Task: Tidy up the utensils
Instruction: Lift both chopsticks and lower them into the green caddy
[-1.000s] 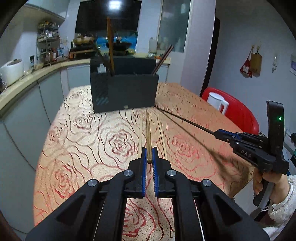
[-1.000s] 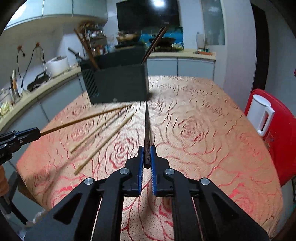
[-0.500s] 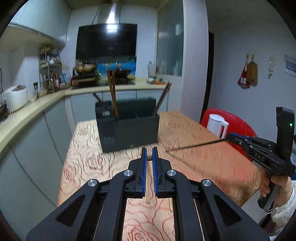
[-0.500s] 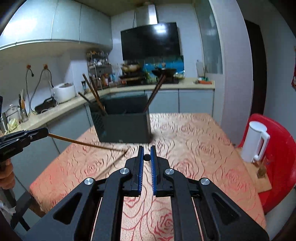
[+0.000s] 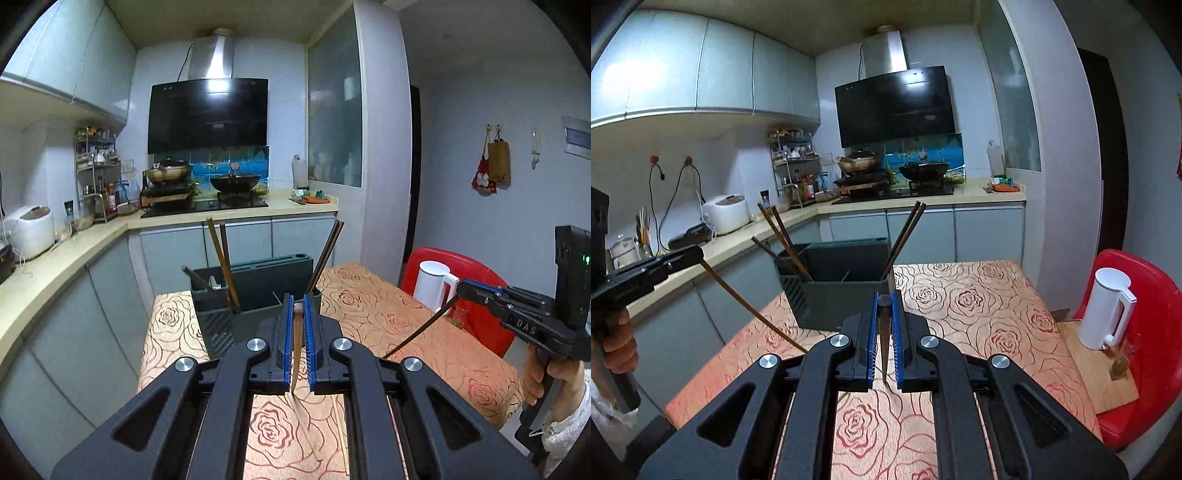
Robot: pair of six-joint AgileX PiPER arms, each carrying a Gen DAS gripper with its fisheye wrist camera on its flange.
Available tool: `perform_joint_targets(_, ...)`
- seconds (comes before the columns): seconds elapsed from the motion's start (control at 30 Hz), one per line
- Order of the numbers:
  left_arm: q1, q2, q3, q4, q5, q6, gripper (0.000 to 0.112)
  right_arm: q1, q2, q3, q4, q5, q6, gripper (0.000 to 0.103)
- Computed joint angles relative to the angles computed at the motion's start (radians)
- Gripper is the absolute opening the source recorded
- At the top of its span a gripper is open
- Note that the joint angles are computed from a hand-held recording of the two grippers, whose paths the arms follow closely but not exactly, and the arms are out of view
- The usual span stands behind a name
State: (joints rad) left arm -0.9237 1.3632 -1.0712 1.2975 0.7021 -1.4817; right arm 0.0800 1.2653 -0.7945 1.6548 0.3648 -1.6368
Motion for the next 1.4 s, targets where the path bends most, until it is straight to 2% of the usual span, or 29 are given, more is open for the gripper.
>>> perform_joint_targets(0.2,0.051,0.038,-0.069,-0.07,-0.038,0.097,0.006,-0.009,0.049,-0.078,-0.106,0.014,0.119,0.008)
perform_joint_targets(0.37,0.106,0.08,-0.144,-0.154,-0.063,0.209,0.006,0.002,0.123,-0.202,-0.314,0.017,0.338,0.008)
perform_joint_targets(0.57,0.206,0.136,-0.286,-0.345,-0.104,0.418,0.005,-0.006,0.202,-0.342,-0.48,0.07,0.532,0.008)
perform_joint_targets(0.77,0.25,0.171,-0.401,-0.483,-0.093,0.576,0.005,0.02,0.233,-0.459,-0.624,0.094,0.675,0.008)
perform_joint_targets(1.07,0.286,0.229,-0.615,-0.638,-0.023,0.762,0.006,0.063,0.294,-0.668,-0.813,0.126,0.867,0.008)
perform_joint_targets(1.4,0.276,0.356,-0.925,-0.642,0.119,0.875,0.006,0.126,0.423,-0.944,-1.049,0.161,1.103,0.008)
